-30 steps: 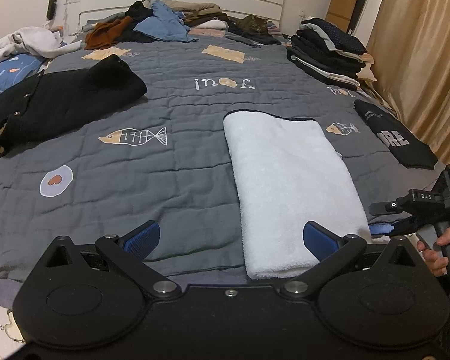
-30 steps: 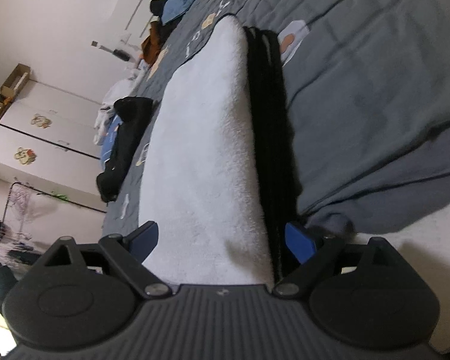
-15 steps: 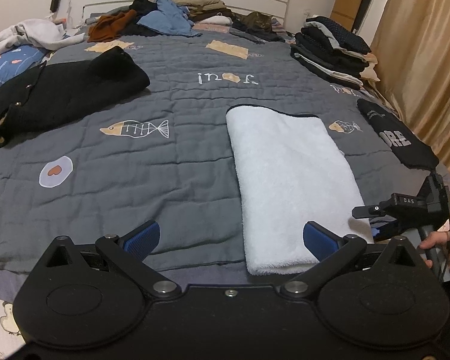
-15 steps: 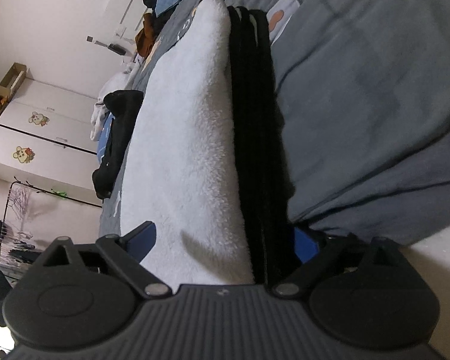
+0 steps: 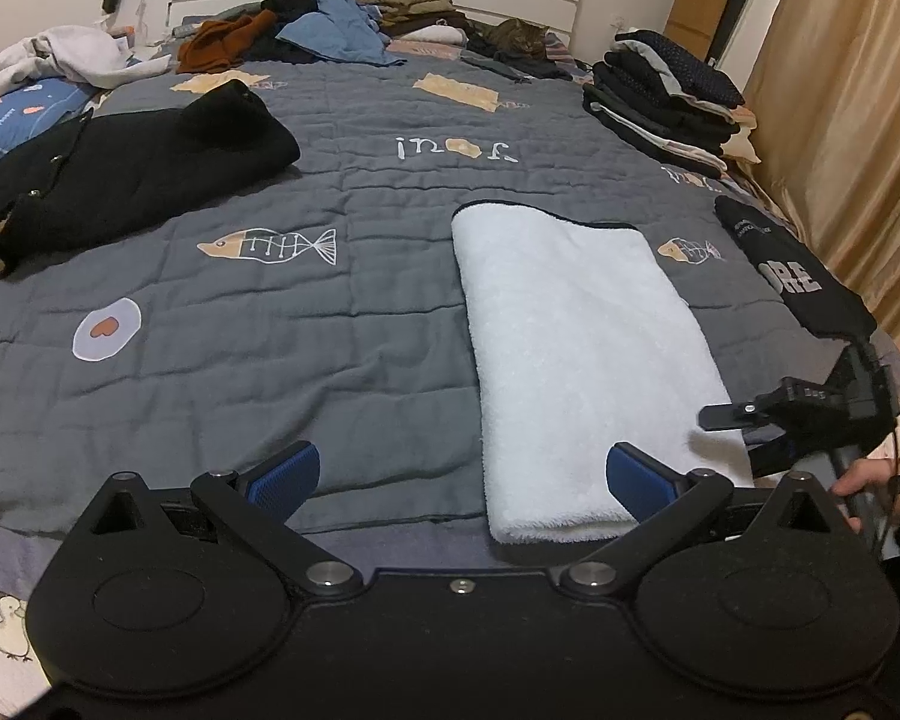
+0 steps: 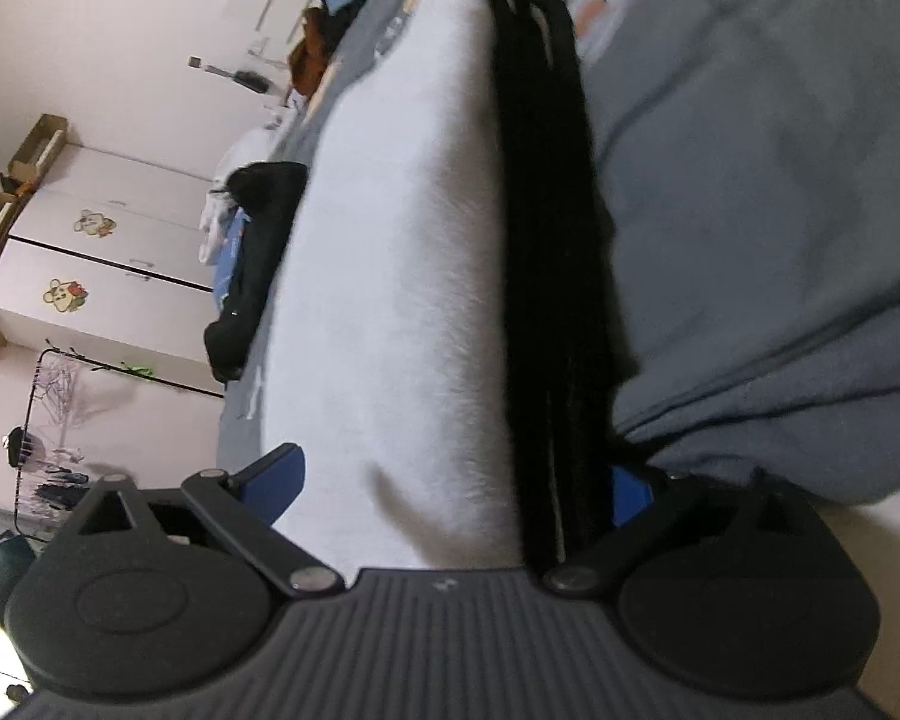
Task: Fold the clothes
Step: 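Press the right tool along the blanket's black-trimmed edge to square it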
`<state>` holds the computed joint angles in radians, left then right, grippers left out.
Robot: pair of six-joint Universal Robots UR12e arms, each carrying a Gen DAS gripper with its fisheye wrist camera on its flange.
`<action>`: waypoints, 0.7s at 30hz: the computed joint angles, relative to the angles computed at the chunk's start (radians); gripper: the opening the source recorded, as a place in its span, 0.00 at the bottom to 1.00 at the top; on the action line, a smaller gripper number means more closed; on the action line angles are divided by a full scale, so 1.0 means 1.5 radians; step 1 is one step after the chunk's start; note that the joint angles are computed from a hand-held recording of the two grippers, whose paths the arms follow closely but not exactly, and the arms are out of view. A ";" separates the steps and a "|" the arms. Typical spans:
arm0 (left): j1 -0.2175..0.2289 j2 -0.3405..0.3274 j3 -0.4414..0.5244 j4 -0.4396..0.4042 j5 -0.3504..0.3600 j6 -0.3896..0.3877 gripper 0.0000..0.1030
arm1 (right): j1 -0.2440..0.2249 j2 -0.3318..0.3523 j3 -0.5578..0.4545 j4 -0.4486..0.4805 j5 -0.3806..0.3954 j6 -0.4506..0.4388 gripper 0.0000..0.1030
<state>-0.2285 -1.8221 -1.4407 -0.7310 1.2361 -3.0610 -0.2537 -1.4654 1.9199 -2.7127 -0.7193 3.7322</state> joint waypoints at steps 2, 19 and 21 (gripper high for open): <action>0.000 0.002 -0.001 0.000 0.001 0.001 1.00 | 0.001 0.002 0.000 -0.013 0.008 0.011 0.98; -0.003 0.005 0.007 -0.043 -0.088 0.064 1.00 | 0.001 0.009 -0.008 0.027 0.079 -0.003 0.98; -0.003 0.007 0.005 -0.051 -0.113 0.082 1.00 | -0.004 0.008 0.000 -0.007 0.093 0.015 0.98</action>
